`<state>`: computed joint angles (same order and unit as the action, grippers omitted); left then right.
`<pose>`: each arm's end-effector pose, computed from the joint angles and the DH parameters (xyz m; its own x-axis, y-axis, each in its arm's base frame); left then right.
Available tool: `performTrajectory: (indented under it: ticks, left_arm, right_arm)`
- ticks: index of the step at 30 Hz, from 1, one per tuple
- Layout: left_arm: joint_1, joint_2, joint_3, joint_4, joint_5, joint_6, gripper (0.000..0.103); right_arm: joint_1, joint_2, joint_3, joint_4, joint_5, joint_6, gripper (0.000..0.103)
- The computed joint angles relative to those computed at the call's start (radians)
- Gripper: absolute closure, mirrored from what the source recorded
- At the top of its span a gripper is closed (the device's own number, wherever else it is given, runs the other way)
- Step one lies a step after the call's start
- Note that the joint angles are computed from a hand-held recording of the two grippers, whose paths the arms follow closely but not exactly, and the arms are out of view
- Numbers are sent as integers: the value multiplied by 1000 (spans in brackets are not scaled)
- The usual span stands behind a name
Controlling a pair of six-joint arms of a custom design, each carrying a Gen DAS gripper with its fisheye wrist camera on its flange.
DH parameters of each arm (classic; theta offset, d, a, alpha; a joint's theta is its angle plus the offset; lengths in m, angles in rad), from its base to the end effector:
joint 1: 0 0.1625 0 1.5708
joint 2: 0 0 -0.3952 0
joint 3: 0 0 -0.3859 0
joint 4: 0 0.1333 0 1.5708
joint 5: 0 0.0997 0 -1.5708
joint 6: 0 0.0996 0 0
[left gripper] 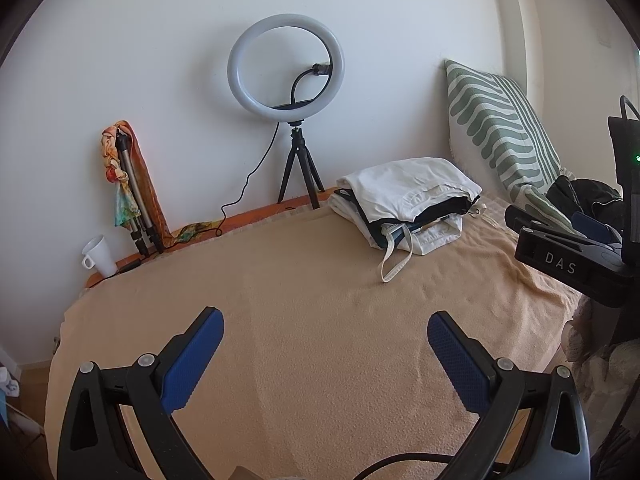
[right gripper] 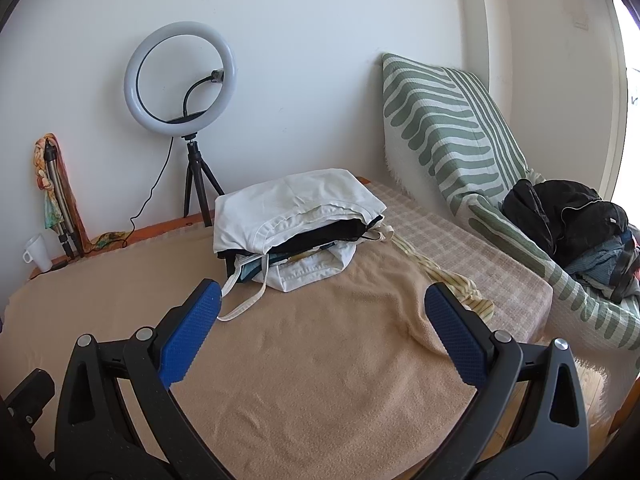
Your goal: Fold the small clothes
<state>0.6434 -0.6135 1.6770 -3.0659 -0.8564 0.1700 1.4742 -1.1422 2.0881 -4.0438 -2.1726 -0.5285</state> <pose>-0.3870 -0.5384 0.0261 -0.5399 0.5259 -0.6573 0.8300 0.4626 -0.3116 0.0306 -0.4816 0.3050 -0.6636 0.5329 0.5251 -0.3826 0.3615 -0.8503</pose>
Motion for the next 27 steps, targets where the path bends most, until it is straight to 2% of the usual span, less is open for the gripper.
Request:
performTrajectory:
  ticks: [27]
  left_arm:
    - [-11,-2,7,-8,16,-24,0]
  right_arm:
    - [-3,6,-4,34,11,22,0]
